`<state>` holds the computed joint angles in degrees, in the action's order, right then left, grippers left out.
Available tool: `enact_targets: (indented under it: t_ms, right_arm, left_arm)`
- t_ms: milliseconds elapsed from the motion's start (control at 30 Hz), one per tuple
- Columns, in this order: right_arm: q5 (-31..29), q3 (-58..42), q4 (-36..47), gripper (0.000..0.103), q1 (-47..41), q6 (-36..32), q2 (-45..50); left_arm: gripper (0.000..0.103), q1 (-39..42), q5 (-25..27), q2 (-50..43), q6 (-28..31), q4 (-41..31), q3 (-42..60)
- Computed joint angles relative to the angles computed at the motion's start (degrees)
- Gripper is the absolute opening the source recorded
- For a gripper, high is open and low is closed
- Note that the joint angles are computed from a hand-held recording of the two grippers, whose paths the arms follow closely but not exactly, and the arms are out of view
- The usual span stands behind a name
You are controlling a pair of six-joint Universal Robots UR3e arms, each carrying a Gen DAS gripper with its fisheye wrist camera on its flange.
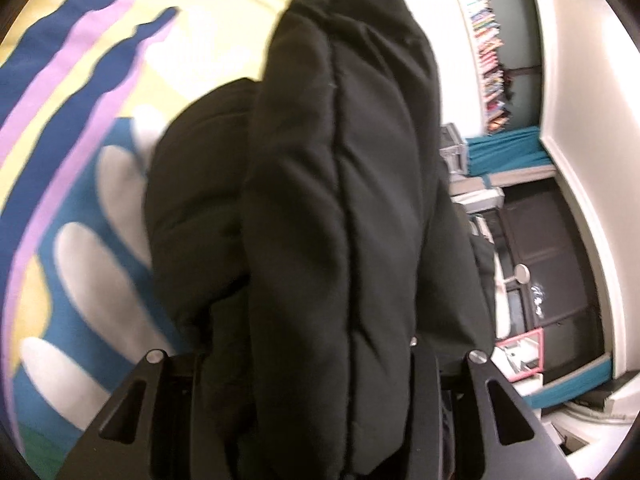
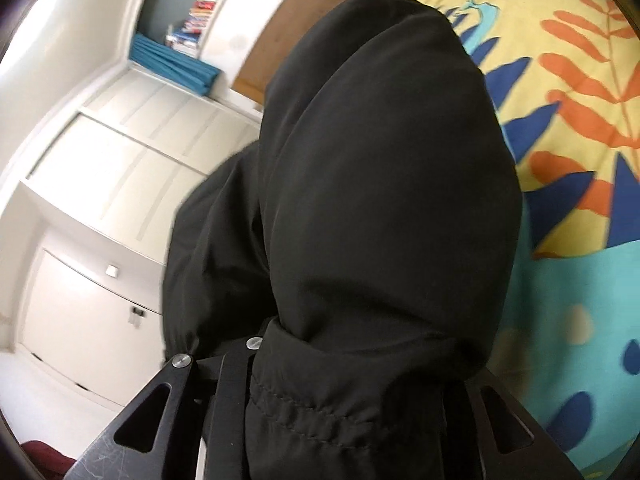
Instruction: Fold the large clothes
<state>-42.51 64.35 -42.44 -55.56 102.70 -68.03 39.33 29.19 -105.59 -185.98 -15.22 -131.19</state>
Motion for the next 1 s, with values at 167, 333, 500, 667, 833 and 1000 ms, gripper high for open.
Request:
enact_targets:
  t_ms: [167, 333, 500, 667, 833, 1000]
  right_arm:
    - [-2.24, 5.88, -11.57, 0.057, -0.37, 5.6, -5.35]
    - [-2.22, 6.53, -19.25, 0.08, -0.31, 12.14, -7.18]
    - [-1.87, 5.31, -20.0, 0.088, -2.53, 13.98, -9.52]
    - [0.17, 1.51, -18.13, 0.089, -6.63, 15.68, -9.46]
    - [0.48, -3.14, -9.94, 0.09, -10.15, 10.2, -11.77]
    - [-1.04, -1.51, -3.94, 0.091, -12.88, 3.29, -18.28]
  left_arm:
    - [0.054, 1.15, 1.26, 2.65, 0.92, -4.94, 0.34]
    - [0.058, 0.33, 5.32, 11.2, 3.11, -18.4, 4.15]
    - [0.063, 5.04, 6.66, 24.51, 11.79, -43.07, 9.48]
    - [0.066, 9.21, 8.66, 30.9, 16.52, -58.01, 15.36]
    - [0.066, 16.26, 8.89, 38.81, 23.33, -75.4, 19.71]
    - [0.066, 28.75, 5.54, 47.91, 35.03, -94.67, 22.31]
